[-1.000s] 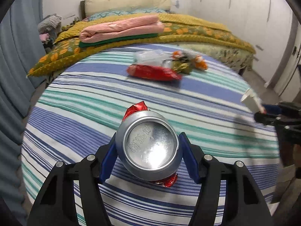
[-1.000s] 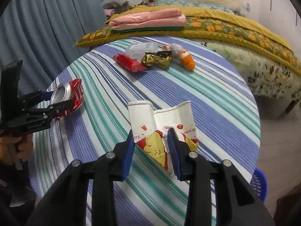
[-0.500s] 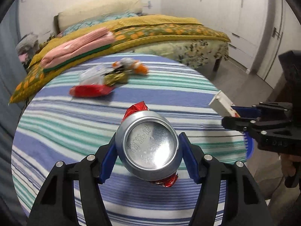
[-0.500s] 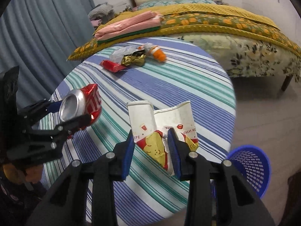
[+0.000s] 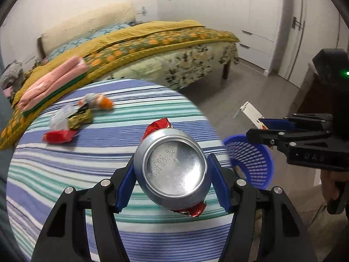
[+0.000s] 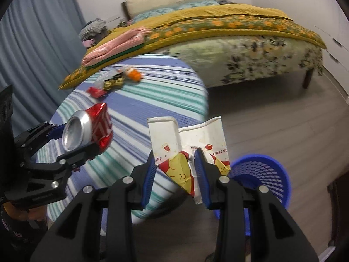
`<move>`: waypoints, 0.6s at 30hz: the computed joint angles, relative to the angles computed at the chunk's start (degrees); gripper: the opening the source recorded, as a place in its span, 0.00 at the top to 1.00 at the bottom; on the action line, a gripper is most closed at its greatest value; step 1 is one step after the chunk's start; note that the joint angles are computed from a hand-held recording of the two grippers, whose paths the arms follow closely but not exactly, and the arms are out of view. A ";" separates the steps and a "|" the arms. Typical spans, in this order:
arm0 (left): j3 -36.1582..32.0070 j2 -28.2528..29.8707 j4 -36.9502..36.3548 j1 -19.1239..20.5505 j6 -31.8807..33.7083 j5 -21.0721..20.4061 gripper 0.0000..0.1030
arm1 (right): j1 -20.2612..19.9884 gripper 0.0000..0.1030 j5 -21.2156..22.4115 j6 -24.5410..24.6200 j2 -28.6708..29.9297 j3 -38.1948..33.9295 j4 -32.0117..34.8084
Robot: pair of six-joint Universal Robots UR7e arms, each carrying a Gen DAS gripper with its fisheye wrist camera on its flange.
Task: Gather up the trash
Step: 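Carry the can and paper wrapper over the wastebasket with both tools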
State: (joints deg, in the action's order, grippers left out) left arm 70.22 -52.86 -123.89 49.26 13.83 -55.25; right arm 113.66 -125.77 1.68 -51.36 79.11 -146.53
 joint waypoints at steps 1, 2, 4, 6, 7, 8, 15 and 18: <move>-0.17 0.45 0.33 -0.24 -0.26 -0.74 0.39 | -0.32 0.66 -0.61 0.23 -0.91 0.93 -0.16; -0.23 0.70 0.63 -0.36 -0.48 -1.38 0.39 | -0.66 0.66 -1.28 0.53 -1.94 1.99 -0.32; -0.81 1.91 1.89 -0.86 -1.51 -3.72 0.39 | -1.47 0.66 -2.82 1.38 -3.92 4.02 -0.66; -1.15 3.17 2.51 -1.32 -2.07 -5.47 0.39 | -2.39 0.66 -4.15 2.17 -5.69 5.82 -0.93; -1.33 4.00 2.79 -1.59 -2.39 -6.31 0.39 | -2.99 0.66 -4.86 2.69 -6.58 6.77 -1.08; -1.46 4.62 2.97 -1.78 -2.68 -6.87 0.39 | -3.59 0.66 -5.24 3.20 -7.31 7.52 -1.16; -5.07 11.78 6.14 -1.53 -7.37 -13.66 0.39 | -9.45 0.65 -3.34 7.67 -12.54 12.91 -2.49; -5.56 14.20 5.55 -1.56 -7.29 -14.38 0.39 | -11.42 0.64 -0.93 8.28 -13.60 14.41 -4.45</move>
State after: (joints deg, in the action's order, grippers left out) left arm 64.66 -38.66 -118.34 47.70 6.54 -69.63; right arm 102.24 -126.70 9.96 -64.96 93.52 -150.98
